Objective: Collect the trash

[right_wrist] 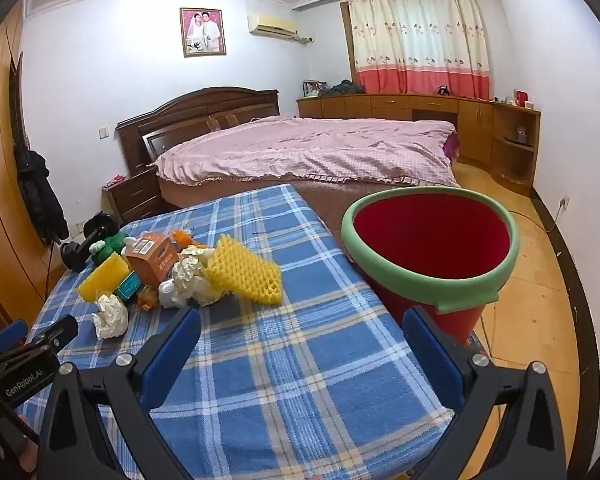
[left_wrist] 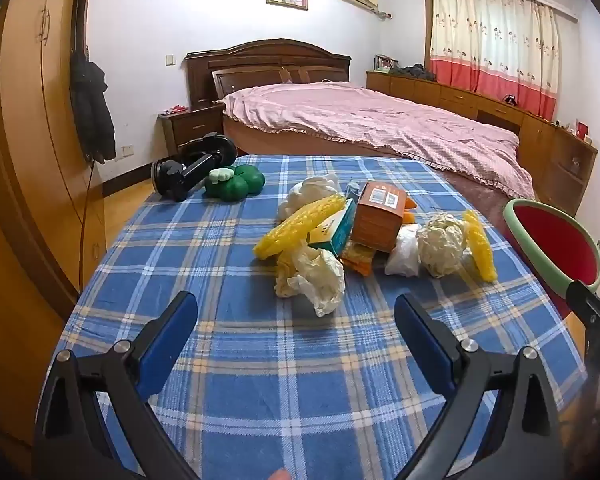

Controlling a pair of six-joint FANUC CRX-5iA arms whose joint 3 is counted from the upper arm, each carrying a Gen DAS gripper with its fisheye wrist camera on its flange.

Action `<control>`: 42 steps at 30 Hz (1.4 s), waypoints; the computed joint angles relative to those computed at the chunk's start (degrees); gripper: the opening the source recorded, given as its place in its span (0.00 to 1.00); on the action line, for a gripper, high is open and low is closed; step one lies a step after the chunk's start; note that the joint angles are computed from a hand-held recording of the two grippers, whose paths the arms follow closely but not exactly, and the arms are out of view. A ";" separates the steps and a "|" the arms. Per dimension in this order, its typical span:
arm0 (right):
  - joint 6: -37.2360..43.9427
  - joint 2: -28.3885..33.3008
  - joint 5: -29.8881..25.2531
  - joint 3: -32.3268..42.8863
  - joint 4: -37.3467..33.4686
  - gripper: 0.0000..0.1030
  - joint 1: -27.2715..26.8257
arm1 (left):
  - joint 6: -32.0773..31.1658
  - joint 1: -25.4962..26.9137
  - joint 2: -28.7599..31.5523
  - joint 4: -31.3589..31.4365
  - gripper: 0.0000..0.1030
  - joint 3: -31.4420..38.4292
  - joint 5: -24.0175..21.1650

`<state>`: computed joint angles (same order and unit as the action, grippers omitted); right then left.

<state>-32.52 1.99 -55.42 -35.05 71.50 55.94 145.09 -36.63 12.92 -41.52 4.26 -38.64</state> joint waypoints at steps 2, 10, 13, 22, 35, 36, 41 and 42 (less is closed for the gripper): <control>0.76 -0.16 0.37 0.03 -0.54 1.00 0.09 | -0.32 0.37 -0.15 0.77 0.95 -0.22 0.30; -0.09 -0.43 -1.05 -0.02 -0.92 1.00 0.33 | 1.44 0.60 -0.42 0.89 0.95 -0.51 -1.05; -0.04 0.36 -0.73 0.52 -0.81 1.00 0.11 | 1.42 0.74 -0.53 1.14 0.95 -0.65 -1.15; -0.27 0.34 -0.98 0.35 -1.22 1.00 0.58 | 1.63 1.02 -0.21 1.50 0.96 -0.32 -1.31; 0.36 -0.12 -0.98 0.36 -1.72 1.00 0.69 | 1.72 1.08 -0.20 1.42 0.95 -0.37 -1.20; 0.28 -0.15 -1.03 0.31 -1.72 1.00 0.76 | 1.60 1.10 -0.21 1.50 0.95 -0.38 -1.20; 0.38 0.08 -0.98 0.46 -1.83 1.00 0.69 | 1.66 1.22 -0.37 1.59 0.96 -0.58 -1.18; 0.63 -0.02 -1.06 0.58 -1.93 1.00 0.67 | 1.71 1.25 -0.40 1.59 0.95 -0.61 -1.20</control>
